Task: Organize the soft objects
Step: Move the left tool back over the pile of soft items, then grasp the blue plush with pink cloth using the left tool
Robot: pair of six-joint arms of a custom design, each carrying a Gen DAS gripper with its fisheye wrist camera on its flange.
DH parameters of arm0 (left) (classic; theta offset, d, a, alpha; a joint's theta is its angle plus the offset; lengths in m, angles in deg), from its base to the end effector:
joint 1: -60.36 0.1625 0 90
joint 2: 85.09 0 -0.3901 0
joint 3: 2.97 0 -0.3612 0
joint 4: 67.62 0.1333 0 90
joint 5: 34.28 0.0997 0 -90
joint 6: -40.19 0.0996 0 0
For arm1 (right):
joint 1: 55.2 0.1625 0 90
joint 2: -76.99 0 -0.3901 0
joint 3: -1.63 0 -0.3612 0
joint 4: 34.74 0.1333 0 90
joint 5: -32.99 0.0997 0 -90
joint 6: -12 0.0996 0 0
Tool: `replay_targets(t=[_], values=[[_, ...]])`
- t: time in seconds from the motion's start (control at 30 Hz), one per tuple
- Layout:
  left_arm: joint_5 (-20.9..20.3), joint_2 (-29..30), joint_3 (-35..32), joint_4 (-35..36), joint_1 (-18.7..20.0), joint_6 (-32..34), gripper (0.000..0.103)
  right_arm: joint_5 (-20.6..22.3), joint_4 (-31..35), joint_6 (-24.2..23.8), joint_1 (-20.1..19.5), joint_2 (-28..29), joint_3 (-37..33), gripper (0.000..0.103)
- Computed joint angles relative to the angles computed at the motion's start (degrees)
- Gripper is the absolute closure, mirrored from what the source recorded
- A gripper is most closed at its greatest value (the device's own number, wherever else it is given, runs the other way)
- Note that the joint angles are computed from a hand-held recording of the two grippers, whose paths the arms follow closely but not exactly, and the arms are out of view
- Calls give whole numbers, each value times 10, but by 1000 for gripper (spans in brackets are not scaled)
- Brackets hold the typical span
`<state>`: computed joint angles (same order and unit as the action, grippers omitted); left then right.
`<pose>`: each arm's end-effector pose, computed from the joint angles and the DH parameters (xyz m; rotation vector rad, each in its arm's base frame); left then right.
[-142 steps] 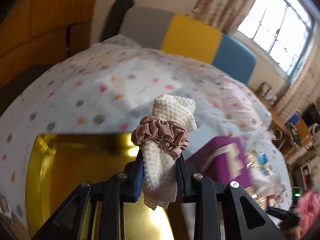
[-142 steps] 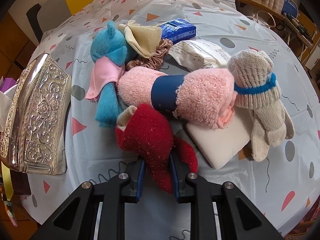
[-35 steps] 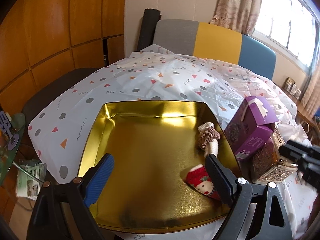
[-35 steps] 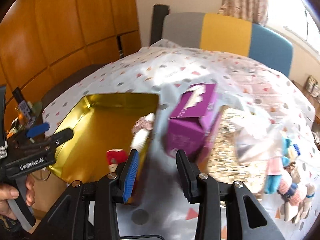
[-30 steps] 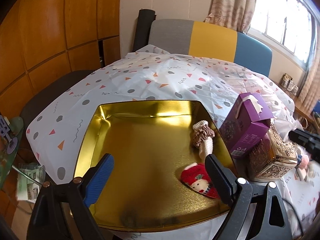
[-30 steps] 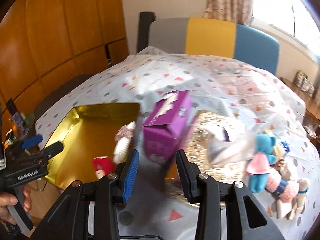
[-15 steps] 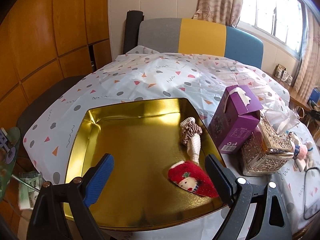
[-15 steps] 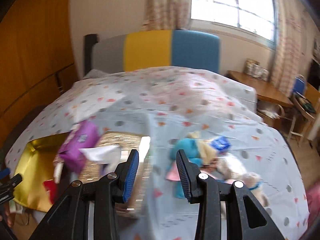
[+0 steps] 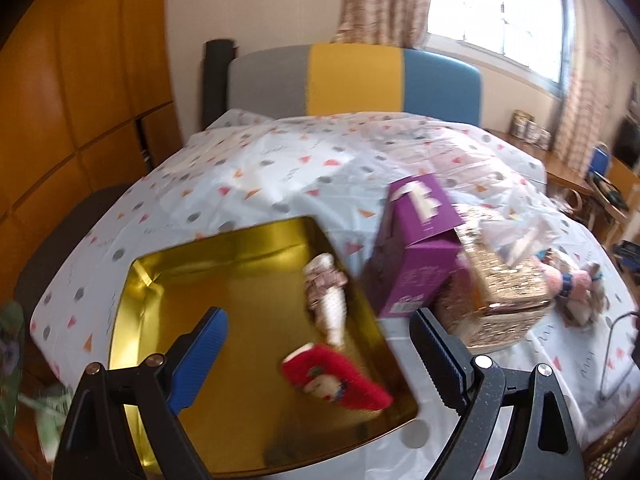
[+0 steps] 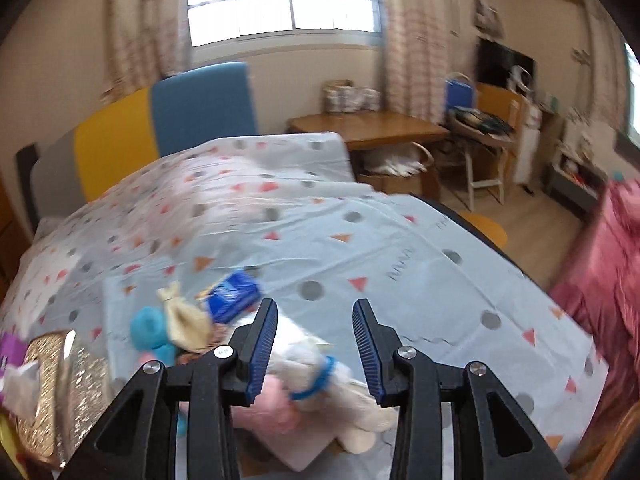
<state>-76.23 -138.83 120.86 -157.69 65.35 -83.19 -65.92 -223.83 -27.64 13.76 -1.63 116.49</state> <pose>-0.3060 -0.2349 0.0210 -0.0631 1.9577 -1.1292 -0.0700 -0.5102 0.3752 0.2563 -2.2241 1.0912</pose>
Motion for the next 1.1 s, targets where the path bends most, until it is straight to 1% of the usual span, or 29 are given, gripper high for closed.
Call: replay_targets(t=[0.03, 0.07, 0.1, 0.13, 0.2, 0.27, 0.33, 0.4, 0.47, 0.57, 0.67, 0.73, 0.77, 0.8, 0.9, 0.93, 0.97, 1.1], values=[[10, 3, -7, -4, 3, 16, 10, -1, 35, 30, -7, -4, -13, 64], [23, 7, -14, -14, 8, 41, 10, 11, 61, 58, -16, -10, -22, 64], [33, 10, -21, -26, 12, 62, 10, 11, 73, 76, -21, -11, -29, 64], [44, 13, -25, -43, 16, 87, 10, 8, 80, 84, -22, -10, -34, 64], [67, 23, -41, -85, 28, 151, 10, 19, 117, 106, -32, -16, -42, 64], [88, 36, -59, -133, 41, 223, 10, 21, 136, 115, -35, -20, -46, 64], [110, 54, -79, -198, 53, 309, 10, 24, 142, 118, -36, -23, -44, 64], [120, 73, -100, -276, 69, 394, 10, 30, 148, 124, -38, -26, -44, 64], [121, 100, -127, -377, 87, 498, 10, 32, 150, 131, -38, -24, -47, 64], [108, 143, -178, -472, 114, 607, 10, 45, 157, 139, -43, -28, -49, 64], [72, 200, -255, -540, 149, 696, 12, 57, 164, 142, -45, -31, -49, 64], [56, 238, -313, -542, 172, 721, 15, 63, 170, 143, -46, -33, -51, 64], [46, 257, -342, -531, 184, 723, 19, 69, 171, 145, -48, -34, -50, 64], [35, 272, -365, -523, 195, 725, 26, 73, 173, 147, -49, -35, -50, 64], [-10, 319, -439, -477, 236, 711, 40, 86, 180, 154, -53, -38, -52, 64], [-18, 335, -463, -461, 249, 703, 42, 90, 185, 157, -55, -39, -54, 64], [-19, 349, -485, -435, 260, 686, 44, 94, 190, 161, -57, -39, -56, 64], [-23, 376, -522, -372, 295, 626, 44, 113, 205, 179, -67, -44, -60, 64]])
